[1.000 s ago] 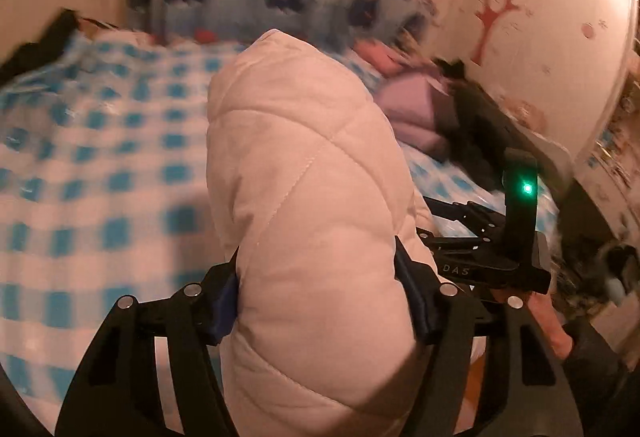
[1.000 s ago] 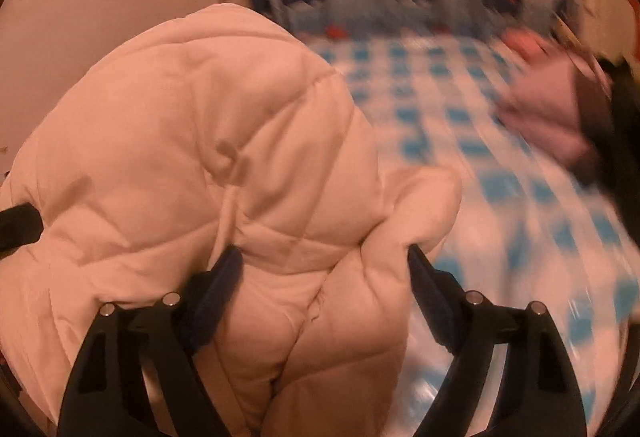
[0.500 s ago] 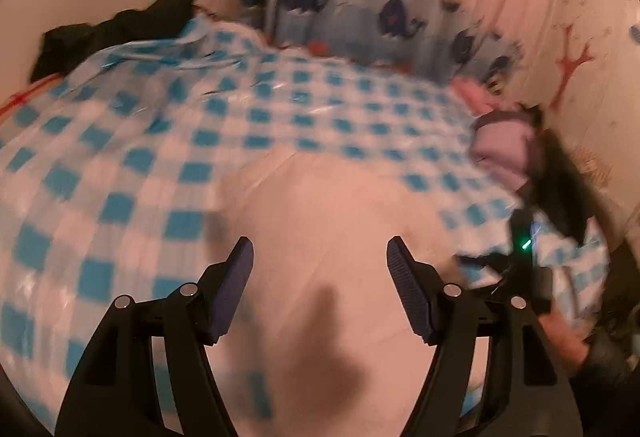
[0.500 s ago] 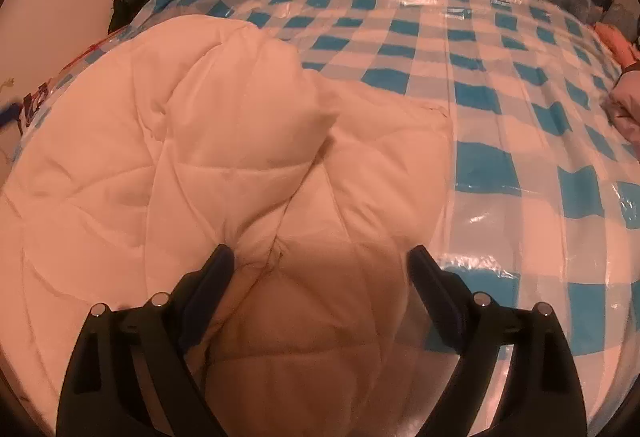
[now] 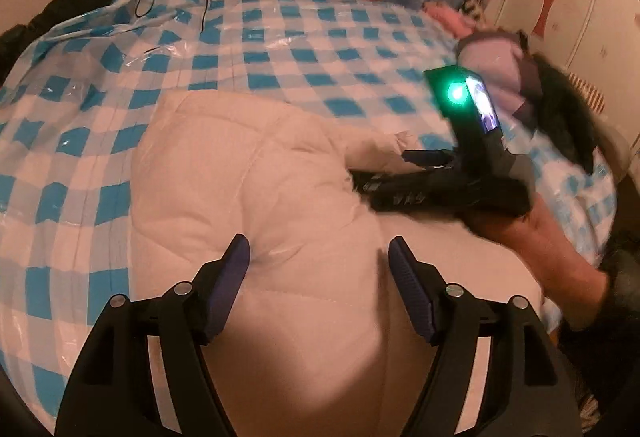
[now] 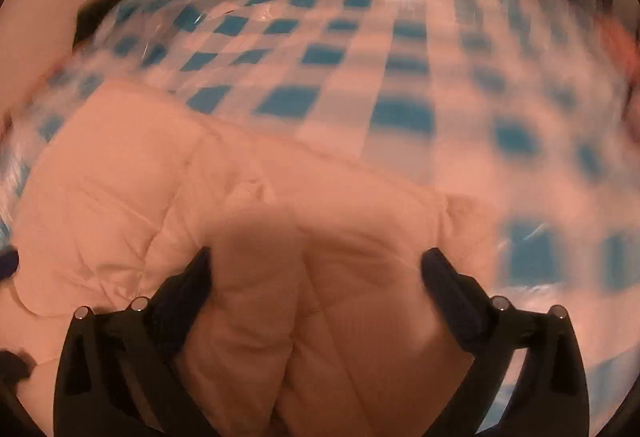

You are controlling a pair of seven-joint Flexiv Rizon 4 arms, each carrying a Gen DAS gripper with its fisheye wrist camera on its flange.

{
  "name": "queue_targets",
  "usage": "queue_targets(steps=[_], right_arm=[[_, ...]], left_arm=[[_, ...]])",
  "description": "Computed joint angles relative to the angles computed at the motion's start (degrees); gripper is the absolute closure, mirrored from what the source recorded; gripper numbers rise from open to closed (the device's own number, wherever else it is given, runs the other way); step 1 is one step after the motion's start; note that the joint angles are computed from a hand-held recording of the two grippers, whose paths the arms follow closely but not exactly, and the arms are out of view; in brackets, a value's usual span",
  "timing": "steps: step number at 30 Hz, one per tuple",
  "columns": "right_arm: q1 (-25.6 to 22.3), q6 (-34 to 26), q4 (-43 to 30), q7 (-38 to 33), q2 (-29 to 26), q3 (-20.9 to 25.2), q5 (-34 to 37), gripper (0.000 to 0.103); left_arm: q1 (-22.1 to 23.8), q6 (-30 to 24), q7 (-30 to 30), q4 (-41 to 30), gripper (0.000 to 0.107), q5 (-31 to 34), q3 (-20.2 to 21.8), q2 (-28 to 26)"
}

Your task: Fold large clothes

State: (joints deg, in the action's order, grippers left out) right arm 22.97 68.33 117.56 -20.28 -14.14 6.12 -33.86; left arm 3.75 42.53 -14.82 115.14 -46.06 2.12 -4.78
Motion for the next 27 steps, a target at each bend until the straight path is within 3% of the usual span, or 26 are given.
queue_targets(steps=[3,6,8,10,12,14,15,17,19,21,22,25,27], right_arm=[[0.10,-7.63,-0.58,-3.14,4.89,2.21,2.14,0.006],[-0.15,-7.48,3.89,0.14,12.94,4.13,-3.36,0.006],[-0.10,-9.40,6.78,0.79,18.38,7.34,-3.15,0.006],[1.24,-14.64,7.69,-0.88,19.57,10.23,0.10,0.006],[2.75,-18.66,7.55,-2.33,16.77,11.39,2.32,0.006],[2.84,-13.59,10.36,1.75,13.87,10.68,-0.05,0.006],[2.42,-9.80,11.66,2.59,13.77,10.13,1.90,0.006],[2.26,-8.87,11.46,0.01,14.86,10.04,8.51,0.006],[2.12,-10.87,12.29,2.77,18.79,10.65,6.30,0.006],[1.14,-7.90,14.66,6.82,22.17,11.53,3.81,0.006],[0.64,-7.24,15.92,9.59,23.66,12.34,2.52,0.006],[1.35,-6.57,16.81,10.15,21.04,12.79,4.06,0.006],[1.38,-0.90,17.99,10.06,17.85,11.59,5.81,0.006]], left_arm=[[0.62,-2.66,-0.65,-1.36,0.037,0.99,0.26,-0.26],[2.31,-7.25,-1.69,-2.63,0.037,-0.68,1.27,0.31],[3.51,-10.35,-1.75,-2.66,0.037,-2.67,2.19,1.30],[4.61,-13.12,-1.47,-1.83,0.037,-4.25,3.35,2.72],[5.26,-14.42,-2.08,-0.84,0.037,-3.59,4.21,3.42],[5.42,-15.00,-1.35,0.12,0.037,-2.37,4.38,3.40],[4.67,-11.97,-0.24,1.80,0.037,-1.38,4.05,4.24],[2.56,-3.50,2.11,4.91,0.037,1.25,3.19,6.25],[2.78,-6.56,-0.82,3.65,0.037,2.36,4.04,7.34],[3.62,-10.93,-0.18,2.84,0.037,-0.71,5.60,8.74],[3.78,-10.23,0.44,3.32,0.037,-0.95,6.03,9.56],[4.92,-11.30,-1.64,2.68,0.037,3.33,6.57,8.00],[5.61,-12.60,-2.89,2.13,0.032,6.21,6.24,5.77]])
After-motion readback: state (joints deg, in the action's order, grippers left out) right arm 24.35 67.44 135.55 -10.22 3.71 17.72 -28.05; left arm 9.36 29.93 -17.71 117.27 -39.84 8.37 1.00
